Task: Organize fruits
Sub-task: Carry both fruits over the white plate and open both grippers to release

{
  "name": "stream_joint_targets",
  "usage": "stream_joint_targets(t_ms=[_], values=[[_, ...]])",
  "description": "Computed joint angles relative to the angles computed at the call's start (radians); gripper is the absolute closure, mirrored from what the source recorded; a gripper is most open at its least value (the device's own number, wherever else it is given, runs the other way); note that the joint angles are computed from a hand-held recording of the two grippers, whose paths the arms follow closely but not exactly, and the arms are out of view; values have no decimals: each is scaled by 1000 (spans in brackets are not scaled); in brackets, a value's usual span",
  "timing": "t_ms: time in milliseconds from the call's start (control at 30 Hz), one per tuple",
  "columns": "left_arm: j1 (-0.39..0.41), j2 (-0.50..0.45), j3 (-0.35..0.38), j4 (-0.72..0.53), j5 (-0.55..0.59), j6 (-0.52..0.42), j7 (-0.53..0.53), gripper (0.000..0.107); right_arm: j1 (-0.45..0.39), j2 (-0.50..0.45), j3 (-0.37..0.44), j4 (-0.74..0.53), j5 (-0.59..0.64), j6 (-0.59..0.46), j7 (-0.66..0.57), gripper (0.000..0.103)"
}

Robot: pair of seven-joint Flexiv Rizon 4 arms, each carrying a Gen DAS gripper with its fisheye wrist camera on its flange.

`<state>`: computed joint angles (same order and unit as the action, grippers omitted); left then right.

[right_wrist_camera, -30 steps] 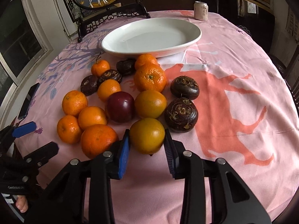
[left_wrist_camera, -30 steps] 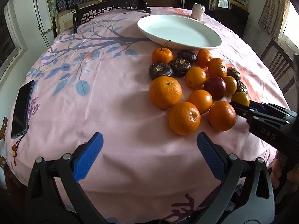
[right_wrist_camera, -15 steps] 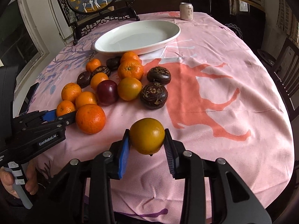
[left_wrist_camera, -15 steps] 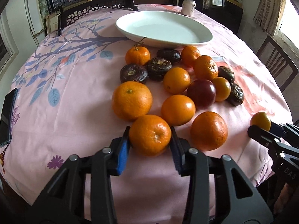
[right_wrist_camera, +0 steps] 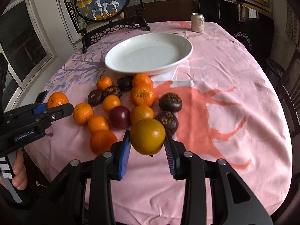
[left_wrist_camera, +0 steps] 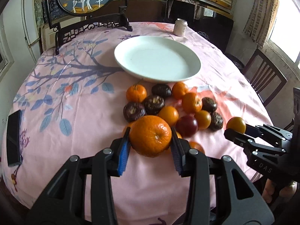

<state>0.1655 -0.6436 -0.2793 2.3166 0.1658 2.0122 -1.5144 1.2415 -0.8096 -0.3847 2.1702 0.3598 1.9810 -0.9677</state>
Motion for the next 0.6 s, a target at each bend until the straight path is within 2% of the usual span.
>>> stream_joint_targets(t_ms=[33, 67, 100, 167, 233, 267, 367, 400, 433, 500, 600], values=[[31, 9, -36, -39, -4, -60, 2, 67, -34, 11, 9, -18, -30, -11, -13, 67], [33, 12, -40, -84, 2, -109, -12, 67, -70, 20, 15, -42, -62, -29, -26, 67], [19, 12, -13, -162, 73, -180, -91, 67, -104, 26, 16, -71, -95, -54, -38, 67], [22, -24, -32, -325, 117, -332, -152, 66, -195, 28, 36, -153, -176, -107, -54, 67], [6, -93, -61, -487, 41, -472, -114, 66, -301, 5, 66, -269, -265, -184, -53, 67], [-37, -131, -36, -569, -19, -520, -74, 66, -368, -13, 111, -351, -271, -246, -90, 67], [-243, -256, 151, -813, -306, -648, 78, 66, -577, -104, 273, -595, -362, -417, -127, 67], [-285, -301, 193, -895, -400, -719, 120, 66, -632, -139, 312, -655, -441, -457, -84, 67], [-298, -334, 209, -953, -441, -776, 129, 66, -666, -168, 334, -705, -497, -490, -53, 67], [-280, -387, 187, -1048, -388, -840, 78, 66, -718, -215, 384, -793, -539, -542, -66, 67], [-301, -436, 212, -1136, -390, -879, 74, 66, -771, -270, 446, -890, -587, -615, -82, 67]])
